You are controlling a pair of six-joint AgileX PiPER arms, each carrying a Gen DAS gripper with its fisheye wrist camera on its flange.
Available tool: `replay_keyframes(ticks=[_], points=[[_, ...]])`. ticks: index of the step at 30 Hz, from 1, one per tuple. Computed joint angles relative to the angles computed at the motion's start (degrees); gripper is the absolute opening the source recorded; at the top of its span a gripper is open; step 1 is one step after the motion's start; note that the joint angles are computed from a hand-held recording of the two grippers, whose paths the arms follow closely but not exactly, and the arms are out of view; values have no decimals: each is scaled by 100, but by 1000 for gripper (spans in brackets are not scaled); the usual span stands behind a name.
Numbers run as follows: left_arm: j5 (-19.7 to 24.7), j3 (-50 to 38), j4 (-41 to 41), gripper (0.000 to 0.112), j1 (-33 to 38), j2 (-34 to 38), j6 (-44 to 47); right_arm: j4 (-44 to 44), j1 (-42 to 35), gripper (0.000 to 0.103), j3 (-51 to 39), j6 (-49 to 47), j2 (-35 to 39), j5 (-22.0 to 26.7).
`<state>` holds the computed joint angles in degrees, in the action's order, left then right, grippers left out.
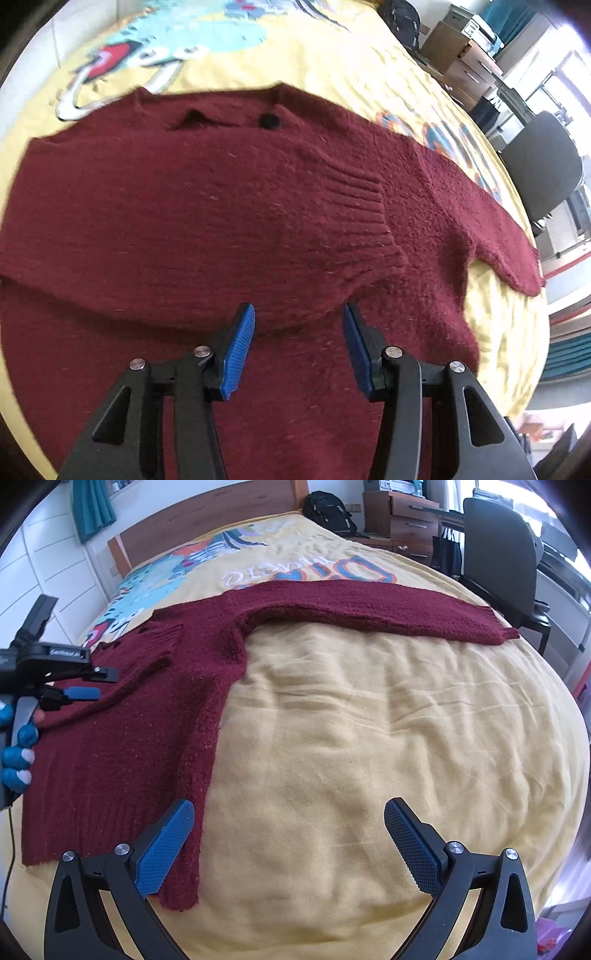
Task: Fold small clothes
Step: 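Withdraw the left tool and move the right tool toward the other sleeve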
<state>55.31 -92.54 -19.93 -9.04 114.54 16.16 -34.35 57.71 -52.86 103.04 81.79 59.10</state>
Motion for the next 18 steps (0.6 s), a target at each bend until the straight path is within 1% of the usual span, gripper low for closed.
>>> replay_keyframes(ticks=[4,6,7,8,11,13,15,18], points=[[-570,838,69,43,73,-530,-74,-75,40,103,38,85,-125,-28],[-637,1035,133,43,197,-692,-95,-98,17,103,51,98,-208,-47],[-644,1278,101,43,342,-885,33,-115,-3,103,64,105,-260,-53],[-710,1373,144,43,327,-928,-35,-139,-23,103,80,121,-307,-54],[-611,1503,246,44,571,-1129,10,-211,-132,103,163,145,-502,-70],[-285,1258,228,44,763,-1121,51,-177,-321,103,273,47,-663,-150],[-105,1257,247,44,982,-1257,163,-172,-489,103,383,-7,-806,-192],[-49,1320,400,48,1131,-1410,157,-137,-789,103,579,-161,-1040,-314]])
